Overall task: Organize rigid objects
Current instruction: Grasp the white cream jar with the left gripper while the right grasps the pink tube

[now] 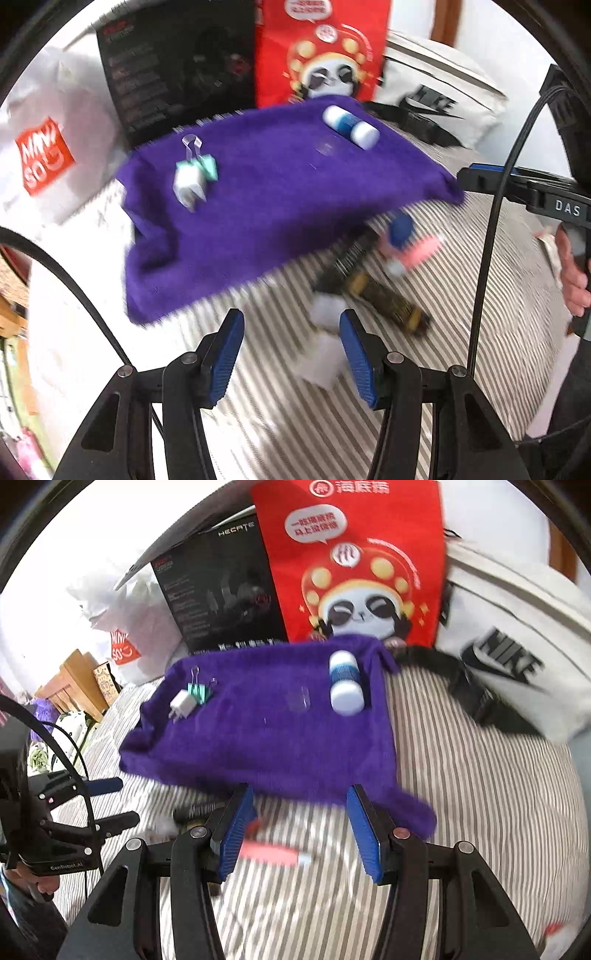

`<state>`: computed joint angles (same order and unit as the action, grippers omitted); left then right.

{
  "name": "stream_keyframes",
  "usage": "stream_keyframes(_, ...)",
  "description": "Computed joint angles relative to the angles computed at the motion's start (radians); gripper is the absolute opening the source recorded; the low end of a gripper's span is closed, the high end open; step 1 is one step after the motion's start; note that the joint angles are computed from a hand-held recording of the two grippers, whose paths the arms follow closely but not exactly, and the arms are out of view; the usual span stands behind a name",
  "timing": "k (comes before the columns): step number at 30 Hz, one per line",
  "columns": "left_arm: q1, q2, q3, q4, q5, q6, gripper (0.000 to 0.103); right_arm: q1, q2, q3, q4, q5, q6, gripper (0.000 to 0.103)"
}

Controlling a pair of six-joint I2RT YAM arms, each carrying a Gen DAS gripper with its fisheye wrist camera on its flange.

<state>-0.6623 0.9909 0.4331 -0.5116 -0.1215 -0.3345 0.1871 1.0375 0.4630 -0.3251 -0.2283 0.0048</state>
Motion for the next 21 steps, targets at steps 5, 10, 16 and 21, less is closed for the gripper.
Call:
stream_keyframes(5, -0.038, -0.014, -0.073, 0.042, 0.002, -0.014, 0.052, -0.05, -0.162, -0.106, -0.071, -0.031, 0.0, 0.053)
stream_keyframes(10, -0.056, 0.031, -0.103, 0.108, -0.025, 0.023, 0.052, -0.067, -0.207, -0.167, -0.088, -0.038, -0.005, 0.053)
stream_keyframes(16, -0.093, 0.08, -0.103, 0.148, -0.033, 0.041, 0.027, -0.095, -0.192, -0.199, -0.065, -0.053, -0.017, 0.053)
stream_keyframes(21, -0.102, 0.086, -0.1, 0.147, -0.073, -0.005, 0.027, -0.085, -0.139, -0.212, -0.01, -0.065, -0.01, 0.053)
